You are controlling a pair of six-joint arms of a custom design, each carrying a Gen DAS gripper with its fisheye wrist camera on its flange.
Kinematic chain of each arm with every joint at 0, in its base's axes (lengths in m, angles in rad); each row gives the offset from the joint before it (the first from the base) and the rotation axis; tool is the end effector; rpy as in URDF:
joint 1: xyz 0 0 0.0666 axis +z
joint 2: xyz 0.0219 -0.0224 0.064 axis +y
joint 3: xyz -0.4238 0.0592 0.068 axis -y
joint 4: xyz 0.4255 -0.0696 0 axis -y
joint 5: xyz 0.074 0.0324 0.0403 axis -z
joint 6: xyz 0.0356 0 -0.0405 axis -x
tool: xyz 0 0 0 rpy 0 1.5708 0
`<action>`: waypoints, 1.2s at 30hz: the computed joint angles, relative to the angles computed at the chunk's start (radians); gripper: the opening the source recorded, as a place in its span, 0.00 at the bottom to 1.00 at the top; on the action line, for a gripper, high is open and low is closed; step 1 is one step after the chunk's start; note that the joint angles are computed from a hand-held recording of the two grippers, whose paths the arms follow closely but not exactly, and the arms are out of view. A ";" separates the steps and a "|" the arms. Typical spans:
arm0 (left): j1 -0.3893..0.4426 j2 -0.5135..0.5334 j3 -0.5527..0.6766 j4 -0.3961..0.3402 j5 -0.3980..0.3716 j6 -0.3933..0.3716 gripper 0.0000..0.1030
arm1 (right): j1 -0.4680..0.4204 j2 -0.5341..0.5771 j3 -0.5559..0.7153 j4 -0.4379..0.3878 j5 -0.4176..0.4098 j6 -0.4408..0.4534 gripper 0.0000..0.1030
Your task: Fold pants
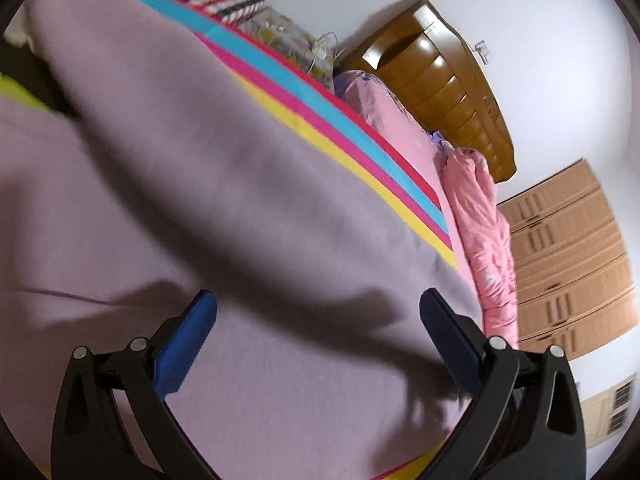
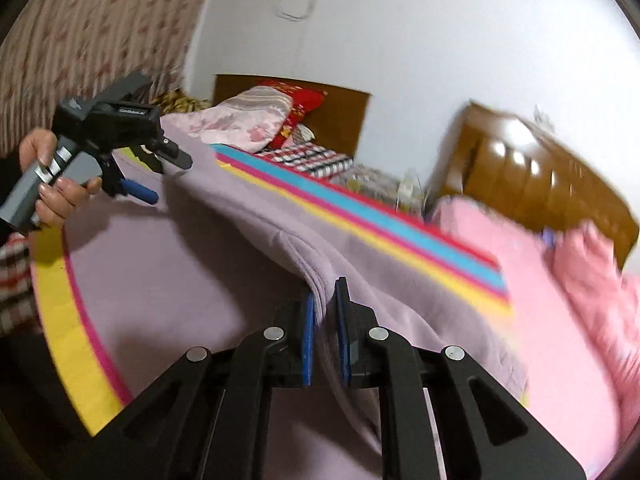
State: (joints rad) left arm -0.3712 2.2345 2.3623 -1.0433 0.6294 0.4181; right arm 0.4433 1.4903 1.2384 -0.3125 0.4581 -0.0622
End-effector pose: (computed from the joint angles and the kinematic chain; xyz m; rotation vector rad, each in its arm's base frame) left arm 0.7574 -0.3177 0.3952 0.2230 2.5642 -1.1031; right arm 0.5101 0.2244 0.3956 -0.1305 2.0721 -0.1814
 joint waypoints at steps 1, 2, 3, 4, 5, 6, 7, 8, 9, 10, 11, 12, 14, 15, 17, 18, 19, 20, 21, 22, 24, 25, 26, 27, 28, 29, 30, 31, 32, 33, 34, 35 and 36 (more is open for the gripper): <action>0.003 0.023 0.024 0.001 0.003 0.013 0.97 | 0.004 0.002 -0.011 0.013 0.008 -0.018 0.12; 0.005 0.033 0.029 0.018 0.001 0.021 0.97 | 0.006 0.004 -0.015 0.021 0.016 -0.025 0.12; 0.008 0.042 0.031 0.043 -0.004 0.033 0.88 | 0.008 -0.002 -0.019 0.018 0.023 -0.030 0.12; 0.013 0.050 0.034 0.075 -0.010 0.057 0.73 | 0.010 -0.008 -0.022 0.021 0.035 -0.035 0.12; 0.017 0.053 0.032 0.094 0.001 0.075 0.65 | 0.009 -0.008 -0.017 0.019 0.039 -0.037 0.12; 0.027 0.057 0.026 0.135 0.062 0.114 0.43 | 0.009 -0.007 -0.008 0.011 0.047 -0.037 0.12; 0.032 0.061 0.022 0.159 0.097 0.140 0.25 | 0.010 -0.006 -0.006 0.010 0.053 -0.037 0.12; 0.037 0.053 0.003 0.186 0.113 0.164 0.21 | 0.012 -0.004 0.000 0.003 0.058 -0.037 0.12; 0.038 0.035 -0.023 0.203 0.102 0.162 0.14 | 0.015 -0.001 0.004 -0.009 0.063 -0.041 0.12; 0.036 0.013 -0.056 0.223 0.088 0.152 0.11 | 0.018 0.000 0.005 -0.015 0.067 -0.046 0.12; 0.036 -0.010 -0.090 0.247 0.074 0.146 0.10 | 0.021 0.002 0.004 -0.023 0.067 -0.060 0.12; 0.038 -0.037 -0.129 0.272 0.066 0.148 0.10 | 0.024 -0.001 -0.003 -0.028 0.067 -0.075 0.12; 0.044 -0.088 -0.202 0.318 0.055 0.167 0.10 | 0.027 -0.001 -0.004 -0.069 0.068 -0.142 0.19; 0.045 -0.100 -0.213 0.304 0.034 0.156 0.15 | 0.026 0.002 0.004 -0.118 0.049 -0.205 0.32; 0.048 -0.107 -0.228 0.270 0.001 0.122 0.34 | 0.040 0.006 0.017 -0.200 0.080 -0.324 0.63; 0.051 -0.101 -0.221 0.250 -0.007 0.105 0.45 | 0.051 0.000 0.010 -0.215 0.101 -0.380 0.69; 0.056 -0.106 -0.237 0.249 0.000 0.099 0.52 | 0.066 -0.021 -0.017 -0.196 0.105 -0.460 0.69; 0.062 -0.104 -0.247 0.251 0.013 0.102 0.56 | 0.075 -0.038 -0.038 -0.173 0.090 -0.517 0.69; 0.067 -0.103 -0.257 0.257 0.027 0.111 0.61 | 0.082 -0.058 -0.064 -0.155 0.077 -0.610 0.68; 0.071 -0.114 -0.288 0.311 0.044 0.127 0.63 | 0.083 -0.069 -0.078 -0.151 0.072 -0.679 0.67; 0.072 -0.112 -0.288 0.331 0.071 0.123 0.71 | 0.069 -0.092 -0.112 -0.131 0.014 -0.860 0.59; 0.072 -0.109 -0.281 0.333 0.085 0.125 0.75 | 0.059 -0.098 -0.121 -0.130 -0.009 -0.915 0.58; 0.072 -0.107 -0.277 0.339 0.090 0.131 0.76 | 0.046 -0.103 -0.126 -0.140 -0.021 -0.982 0.57; 0.071 -0.108 -0.286 0.352 0.091 0.136 0.77 | 0.039 -0.104 -0.127 -0.152 -0.016 -1.026 0.57; 0.072 -0.108 -0.288 0.359 0.090 0.139 0.77 | 0.036 -0.104 -0.125 -0.175 0.004 -1.069 0.57; 0.072 -0.109 -0.290 0.364 0.091 0.141 0.77 | 0.027 -0.099 -0.113 -0.215 0.016 -1.109 0.57; 0.076 -0.122 -0.317 0.379 0.095 0.140 0.77 | 0.013 -0.089 -0.097 -0.272 0.009 -1.168 0.56; 0.078 -0.125 -0.323 0.386 0.098 0.144 0.77 | 0.007 -0.083 -0.091 -0.290 -0.005 -1.207 0.55; 0.076 -0.124 -0.323 0.390 0.098 0.148 0.77 | -0.004 -0.080 -0.092 -0.287 -0.024 -1.245 0.55; 0.076 -0.124 -0.324 0.394 0.100 0.152 0.77 | -0.010 -0.078 -0.094 -0.272 -0.023 -1.275 0.55; 0.078 -0.122 -0.325 0.398 0.103 0.157 0.77 | -0.011 -0.075 -0.093 -0.270 -0.010 -1.280 0.55; 0.080 -0.122 -0.327 0.403 0.106 0.165 0.77 | -0.011 -0.070 -0.091 -0.262 0.008 -1.278 0.53; 0.081 -0.122 -0.328 0.410 0.109 0.175 0.77 | -0.014 -0.062 -0.086 -0.262 0.027 -1.289 0.46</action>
State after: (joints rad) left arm -0.2903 2.1122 2.0341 -0.6335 0.7383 0.5927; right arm 0.4288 1.4280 1.1522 -0.5746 0.4847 -1.3516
